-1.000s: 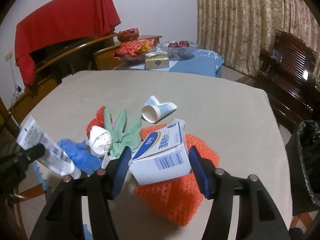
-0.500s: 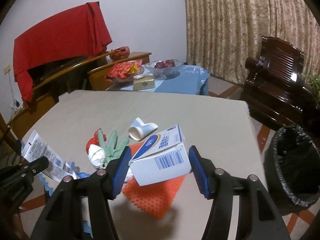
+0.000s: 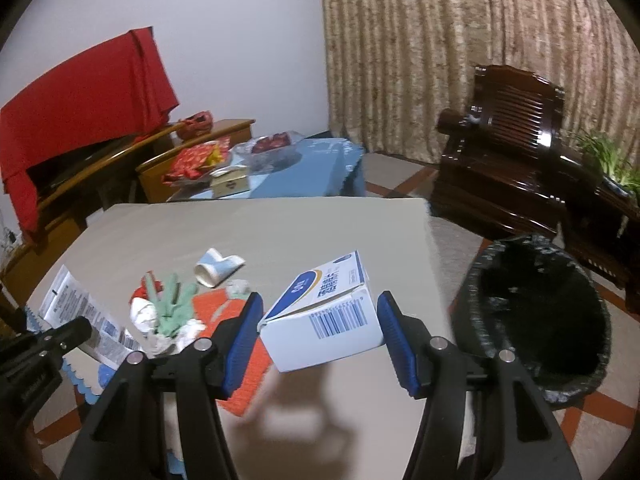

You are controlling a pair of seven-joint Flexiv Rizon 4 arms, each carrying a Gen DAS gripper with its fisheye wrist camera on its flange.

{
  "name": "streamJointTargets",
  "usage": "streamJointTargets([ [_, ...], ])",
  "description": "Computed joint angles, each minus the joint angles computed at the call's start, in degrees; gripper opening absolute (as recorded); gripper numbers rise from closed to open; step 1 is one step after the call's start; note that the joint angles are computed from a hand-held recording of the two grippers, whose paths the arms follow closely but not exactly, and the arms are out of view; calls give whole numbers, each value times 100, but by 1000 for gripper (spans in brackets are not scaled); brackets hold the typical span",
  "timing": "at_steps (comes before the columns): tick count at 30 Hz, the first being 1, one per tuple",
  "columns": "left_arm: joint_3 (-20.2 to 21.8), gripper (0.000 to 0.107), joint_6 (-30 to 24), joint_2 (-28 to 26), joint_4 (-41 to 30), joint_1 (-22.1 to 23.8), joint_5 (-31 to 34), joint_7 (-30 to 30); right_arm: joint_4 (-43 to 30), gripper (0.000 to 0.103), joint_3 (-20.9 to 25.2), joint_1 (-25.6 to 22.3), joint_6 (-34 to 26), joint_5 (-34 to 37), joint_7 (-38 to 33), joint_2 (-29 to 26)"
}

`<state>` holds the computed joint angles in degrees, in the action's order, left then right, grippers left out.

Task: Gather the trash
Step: 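Carry the tissue box with the right tool over the black trash bin, then open the right tool to drop the tissue box into the bin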

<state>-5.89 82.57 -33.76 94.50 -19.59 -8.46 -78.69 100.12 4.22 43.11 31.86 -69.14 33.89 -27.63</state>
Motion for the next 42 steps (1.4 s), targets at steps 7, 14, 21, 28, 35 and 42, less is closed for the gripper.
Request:
streamJointTargets([
  [7,-34,1,83,54,57,-294,111,-70,696,58,232,-109,-342,92,272,547],
  [14,-102,1,71,-114,-150,-611,223,-62,1347,58,529,-335,-626,281,463,1053],
  [21,-260,1,192,-491,-635,-966,277,69,2353,58,754,-881,-126,125,846,1816],
  [28,-183,1,40,-1026,-1371,-1556,257,-52,3322,58,933,-1397,70,35,910,2475],
  [35,-69,1,-435,-1724,-2445,-2134,298,-227,4298,58,813,-2086,901,-581,1280,2931],
  [42,-88,1,-1309,-2718,-4151,-2580,296,-346,4967,58,453,-2922,1901,-1485,1712,3127],
])
